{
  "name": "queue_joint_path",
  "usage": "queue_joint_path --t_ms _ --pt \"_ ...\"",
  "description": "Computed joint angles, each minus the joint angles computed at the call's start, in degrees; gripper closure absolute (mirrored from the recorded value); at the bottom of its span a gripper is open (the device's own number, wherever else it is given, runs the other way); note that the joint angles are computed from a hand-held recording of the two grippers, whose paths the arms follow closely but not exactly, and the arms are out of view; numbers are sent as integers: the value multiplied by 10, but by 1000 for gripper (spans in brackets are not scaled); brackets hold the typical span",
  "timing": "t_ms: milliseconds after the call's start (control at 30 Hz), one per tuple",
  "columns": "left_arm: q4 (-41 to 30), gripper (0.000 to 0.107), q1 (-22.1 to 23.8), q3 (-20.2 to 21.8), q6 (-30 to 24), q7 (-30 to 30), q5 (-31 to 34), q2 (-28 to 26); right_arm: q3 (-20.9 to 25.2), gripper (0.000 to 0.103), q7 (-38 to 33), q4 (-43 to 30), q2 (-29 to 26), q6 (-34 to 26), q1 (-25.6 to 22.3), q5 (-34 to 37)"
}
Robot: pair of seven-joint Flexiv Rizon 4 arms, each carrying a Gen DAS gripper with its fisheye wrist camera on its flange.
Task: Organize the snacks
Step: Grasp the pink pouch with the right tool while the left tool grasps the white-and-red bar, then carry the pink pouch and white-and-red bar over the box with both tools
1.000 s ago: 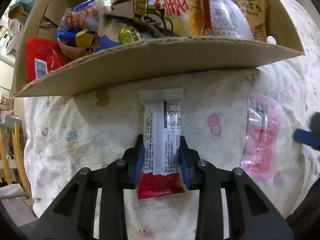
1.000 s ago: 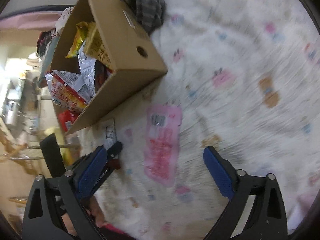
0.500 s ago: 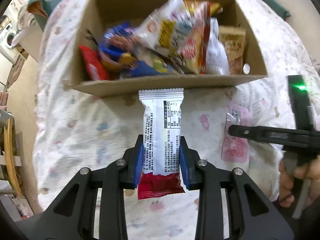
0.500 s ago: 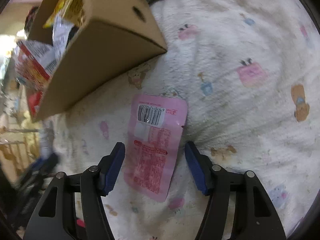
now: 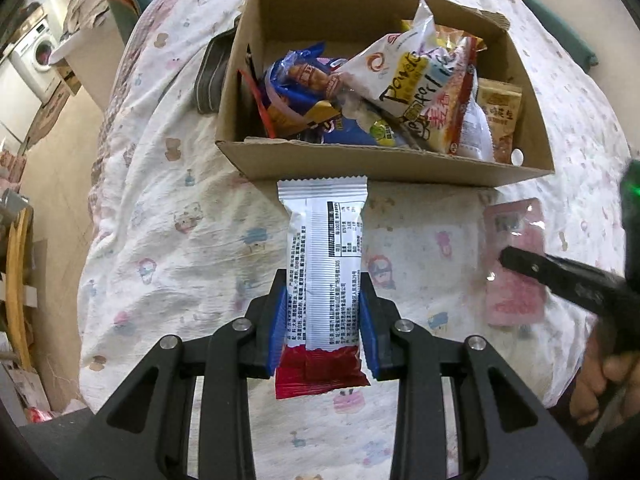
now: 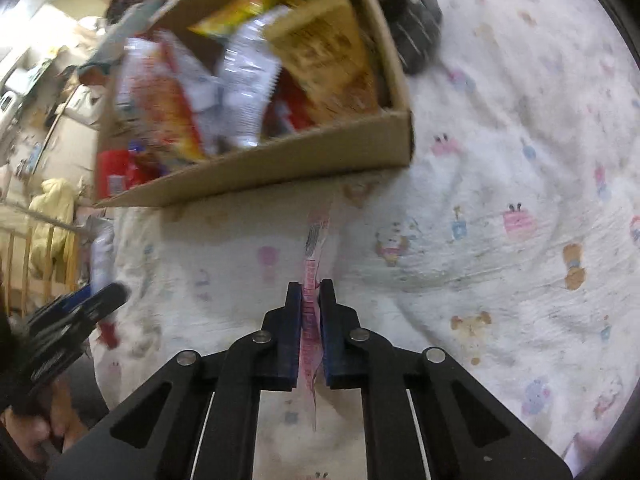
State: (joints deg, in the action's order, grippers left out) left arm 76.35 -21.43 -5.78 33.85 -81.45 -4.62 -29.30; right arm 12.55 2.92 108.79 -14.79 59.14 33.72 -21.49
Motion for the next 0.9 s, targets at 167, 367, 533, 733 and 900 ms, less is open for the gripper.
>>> queue_joint_path --t_ms 167,367,533,733,900 --pt "-9 79 -6 5 4 -13 12 -8 -3 94 16 11 8 22 3 -15" --pt "-1 79 -8 14 31 -27 29 -3 -23 94 63 31 11 95 13 -85" --pt "15 79 5 7 77 -26 13 17 -45 94 97 28 25 128 18 -166" --pt "-14 79 -1 9 116 -22 27 10 -53 94 121 5 38 115 4 -248" --pt "-78 79 -4 4 98 -18 15 -21 -56 94 130 -19 46 80 -17 -296"
